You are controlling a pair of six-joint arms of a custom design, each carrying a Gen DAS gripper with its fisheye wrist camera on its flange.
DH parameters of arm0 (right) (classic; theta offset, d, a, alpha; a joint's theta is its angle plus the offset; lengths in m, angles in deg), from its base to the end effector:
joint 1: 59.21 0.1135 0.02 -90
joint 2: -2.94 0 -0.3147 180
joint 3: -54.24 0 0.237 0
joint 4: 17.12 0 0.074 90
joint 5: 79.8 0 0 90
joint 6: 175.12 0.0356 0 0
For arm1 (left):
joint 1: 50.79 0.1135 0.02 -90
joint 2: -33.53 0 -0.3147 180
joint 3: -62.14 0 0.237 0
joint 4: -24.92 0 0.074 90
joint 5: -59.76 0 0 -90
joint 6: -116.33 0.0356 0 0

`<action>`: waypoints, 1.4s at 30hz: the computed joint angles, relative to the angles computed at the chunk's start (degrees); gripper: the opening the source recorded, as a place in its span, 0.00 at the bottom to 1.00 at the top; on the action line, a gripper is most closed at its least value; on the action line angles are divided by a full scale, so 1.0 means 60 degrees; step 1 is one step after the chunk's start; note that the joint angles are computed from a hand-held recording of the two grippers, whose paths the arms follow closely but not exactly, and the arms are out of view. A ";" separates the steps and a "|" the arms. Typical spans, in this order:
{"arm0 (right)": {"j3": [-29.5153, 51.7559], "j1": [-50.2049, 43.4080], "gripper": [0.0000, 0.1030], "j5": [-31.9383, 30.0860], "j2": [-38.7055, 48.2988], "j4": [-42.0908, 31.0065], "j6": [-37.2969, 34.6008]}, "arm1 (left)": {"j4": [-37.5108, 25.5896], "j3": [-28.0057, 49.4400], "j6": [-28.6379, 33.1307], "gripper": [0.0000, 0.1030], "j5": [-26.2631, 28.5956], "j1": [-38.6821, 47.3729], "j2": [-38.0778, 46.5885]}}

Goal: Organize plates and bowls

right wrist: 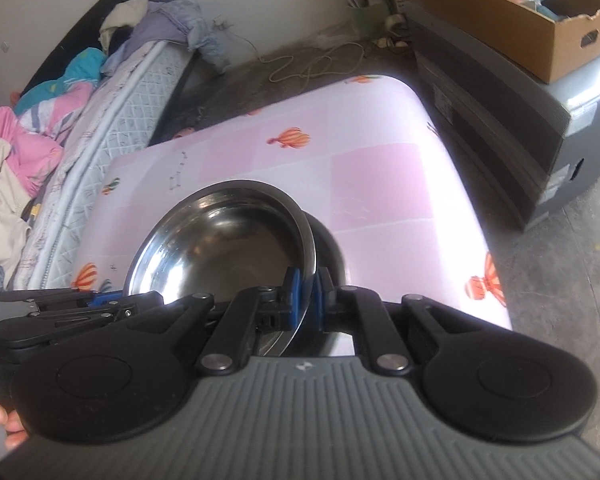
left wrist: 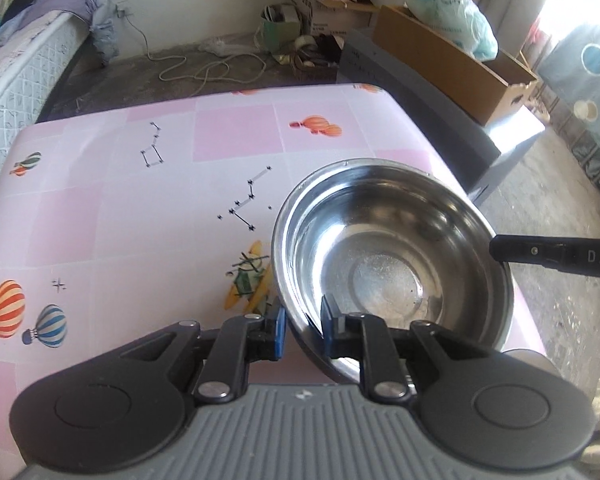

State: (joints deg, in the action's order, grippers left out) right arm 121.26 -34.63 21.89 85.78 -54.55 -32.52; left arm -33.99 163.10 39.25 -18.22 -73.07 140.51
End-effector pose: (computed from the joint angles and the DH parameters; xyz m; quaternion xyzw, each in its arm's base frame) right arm 0.2521 0.1074 0.2739 0.2597 0.9082 0.1201 0.3054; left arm 0.3615 -0.1561 0.2911 0.3152 0.9185 -0.1195 0.2068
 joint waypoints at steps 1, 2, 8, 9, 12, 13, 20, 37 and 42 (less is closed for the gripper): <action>-0.0069 0.0037 0.07 0.0007 0.0072 0.0088 0.0066 | 0.0016 -0.0010 -0.0010 0.18 -0.0053 -0.0056 0.0050; -0.0157 -0.0010 0.07 -0.0050 0.0127 0.0202 0.0067 | 0.0039 -0.0039 0.0003 0.18 -0.0083 -0.0072 0.0081; -0.0385 -0.0120 0.06 -0.0234 0.0411 0.0732 -0.0023 | 0.0162 -0.0115 0.0108 0.17 -0.0232 -0.0195 0.0116; -0.0221 -0.0065 0.06 -0.0190 0.0524 0.0665 -0.0042 | 0.0161 -0.0121 0.0101 0.18 -0.0232 -0.0199 0.0114; -0.0094 0.0024 0.06 -0.0120 0.0551 0.0563 -0.0134 | 0.0132 -0.0099 0.0160 0.18 -0.0184 -0.0168 0.0124; 0.0001 0.0067 0.06 -0.0059 0.0595 0.0496 -0.0162 | 0.0131 -0.0103 0.0191 0.18 -0.0147 -0.0141 0.0123; 0.0351 0.0241 0.06 0.0265 0.0636 0.0076 -0.0260 | 0.0241 -0.0224 0.0358 0.24 0.0005 -0.0002 -0.0009; -0.0171 0.0323 0.09 0.0317 0.0800 0.0104 -0.0031 | 0.0726 -0.0630 0.0666 0.16 -0.0538 -0.0210 -0.0087; -0.0492 -0.0028 0.14 -0.0199 0.0554 0.0569 0.0214 | 0.0664 -0.0449 0.0322 0.31 -0.0333 -0.0054 -0.0018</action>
State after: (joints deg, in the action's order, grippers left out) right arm 118.30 -34.80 20.70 89.10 -51.14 -31.24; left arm -30.01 160.41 41.18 -20.22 -73.40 140.41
